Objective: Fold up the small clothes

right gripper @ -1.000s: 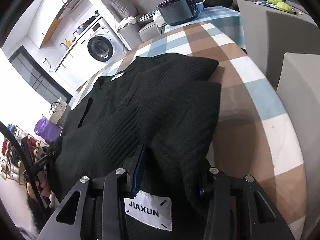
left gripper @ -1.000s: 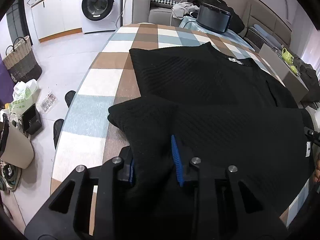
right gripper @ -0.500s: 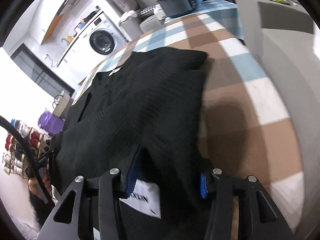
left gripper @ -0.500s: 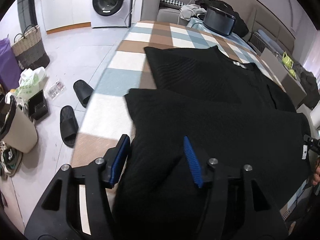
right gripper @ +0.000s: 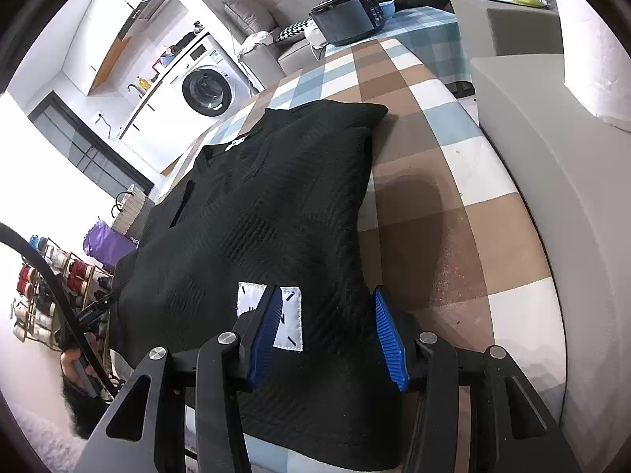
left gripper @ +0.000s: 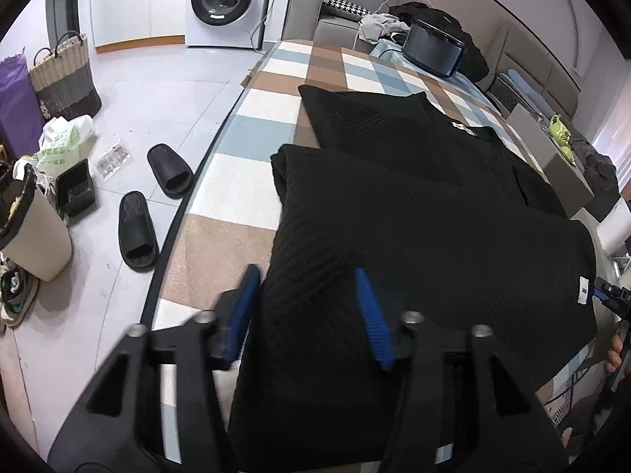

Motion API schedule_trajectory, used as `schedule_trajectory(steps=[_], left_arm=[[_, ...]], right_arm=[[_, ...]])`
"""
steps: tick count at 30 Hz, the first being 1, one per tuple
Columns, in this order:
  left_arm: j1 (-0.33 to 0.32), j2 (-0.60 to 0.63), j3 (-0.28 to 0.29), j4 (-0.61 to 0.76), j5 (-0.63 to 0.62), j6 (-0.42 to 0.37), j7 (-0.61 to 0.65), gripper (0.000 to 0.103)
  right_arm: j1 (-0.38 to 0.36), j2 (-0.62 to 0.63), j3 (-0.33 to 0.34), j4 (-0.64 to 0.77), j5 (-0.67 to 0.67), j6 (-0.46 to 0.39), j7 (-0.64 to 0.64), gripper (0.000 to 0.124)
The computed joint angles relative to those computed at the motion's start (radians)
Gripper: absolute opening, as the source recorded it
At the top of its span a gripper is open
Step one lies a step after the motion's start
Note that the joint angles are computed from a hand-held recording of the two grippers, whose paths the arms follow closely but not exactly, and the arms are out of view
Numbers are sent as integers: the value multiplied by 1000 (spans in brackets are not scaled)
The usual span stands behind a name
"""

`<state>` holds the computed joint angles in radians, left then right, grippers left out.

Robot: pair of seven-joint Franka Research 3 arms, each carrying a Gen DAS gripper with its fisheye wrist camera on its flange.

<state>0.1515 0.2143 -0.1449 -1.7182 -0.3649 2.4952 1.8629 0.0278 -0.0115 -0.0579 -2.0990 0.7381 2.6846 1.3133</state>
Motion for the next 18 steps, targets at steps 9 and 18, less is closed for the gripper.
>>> schedule_trajectory(steps=[9, 18], left_arm=[[-1, -28, 1, -32, -39, 59, 6, 4], [4, -38, -6, -8, -93, 102, 36, 2]], right_arm=[[5, 22, 4, 9, 25, 46, -26, 32], [10, 3, 17, 17, 99, 160, -144, 4]])
